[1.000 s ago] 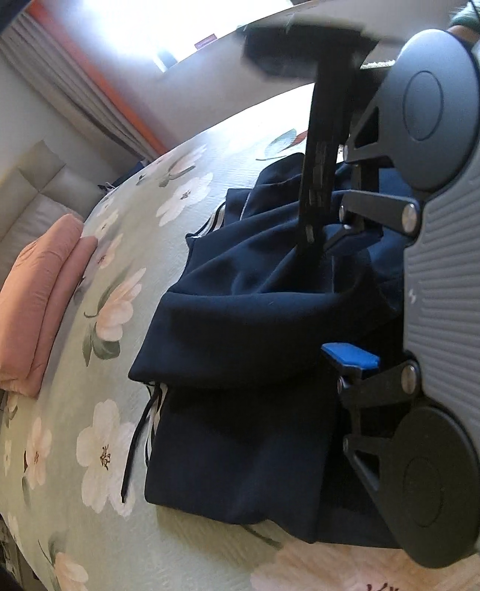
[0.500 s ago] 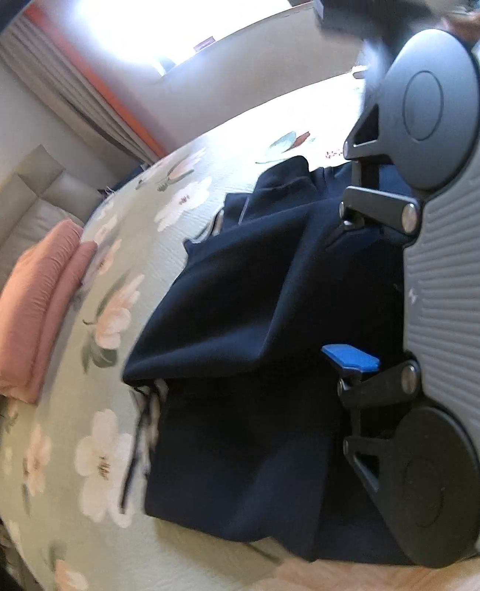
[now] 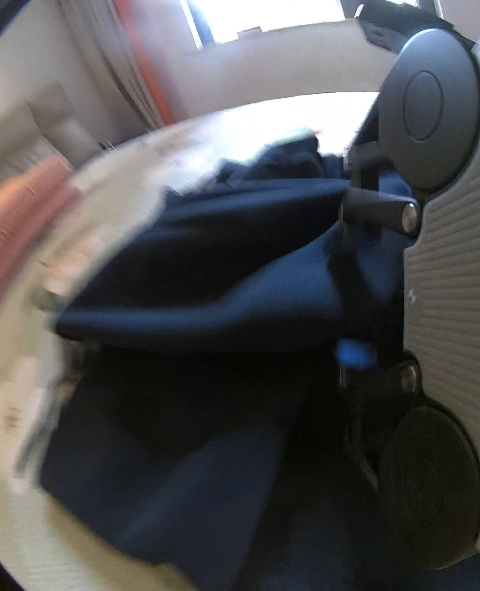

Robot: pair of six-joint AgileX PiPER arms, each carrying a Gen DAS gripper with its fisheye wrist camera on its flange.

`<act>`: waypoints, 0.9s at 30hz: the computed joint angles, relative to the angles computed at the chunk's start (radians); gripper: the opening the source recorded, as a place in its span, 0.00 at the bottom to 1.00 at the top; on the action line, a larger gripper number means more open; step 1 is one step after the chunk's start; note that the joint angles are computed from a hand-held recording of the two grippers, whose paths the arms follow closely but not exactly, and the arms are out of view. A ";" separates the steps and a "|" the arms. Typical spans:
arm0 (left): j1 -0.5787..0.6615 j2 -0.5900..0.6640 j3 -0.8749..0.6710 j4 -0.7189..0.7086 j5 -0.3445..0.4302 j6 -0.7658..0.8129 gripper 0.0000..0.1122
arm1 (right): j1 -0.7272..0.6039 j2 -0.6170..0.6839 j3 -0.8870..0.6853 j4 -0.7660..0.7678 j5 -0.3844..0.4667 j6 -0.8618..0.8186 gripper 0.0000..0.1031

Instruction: Fold large clothes

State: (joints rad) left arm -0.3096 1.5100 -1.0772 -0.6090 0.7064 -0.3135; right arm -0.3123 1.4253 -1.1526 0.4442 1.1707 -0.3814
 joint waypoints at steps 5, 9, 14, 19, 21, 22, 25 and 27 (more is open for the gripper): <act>-0.044 -0.258 0.211 0.229 -0.257 -0.264 0.04 | -0.057 -0.095 0.100 0.153 -0.029 -0.126 0.11; 0.017 -0.315 0.284 0.200 -0.172 -0.221 0.05 | -0.045 -0.163 0.131 0.124 -0.022 -0.121 0.10; 0.038 -0.297 0.307 0.166 -0.101 -0.159 0.16 | -0.042 -0.087 0.108 0.034 0.025 0.028 0.40; 0.011 -0.420 0.205 0.422 0.000 -0.290 0.17 | -0.045 -0.182 0.030 0.070 0.012 0.003 0.57; 0.003 -0.419 0.179 0.387 -0.026 -0.205 0.18 | 0.060 -0.213 0.042 0.094 -0.049 -0.013 0.56; -0.006 -0.388 0.164 0.318 -0.064 -0.129 0.20 | 0.131 -0.217 0.062 0.081 -0.107 -0.016 0.52; -0.041 -0.264 0.164 0.119 -0.137 0.083 0.22 | 0.305 -0.230 0.135 0.007 -0.213 0.022 0.17; -0.079 -0.182 0.194 0.157 -0.165 0.070 0.20 | 0.411 -0.186 0.180 -0.093 -0.268 0.110 0.17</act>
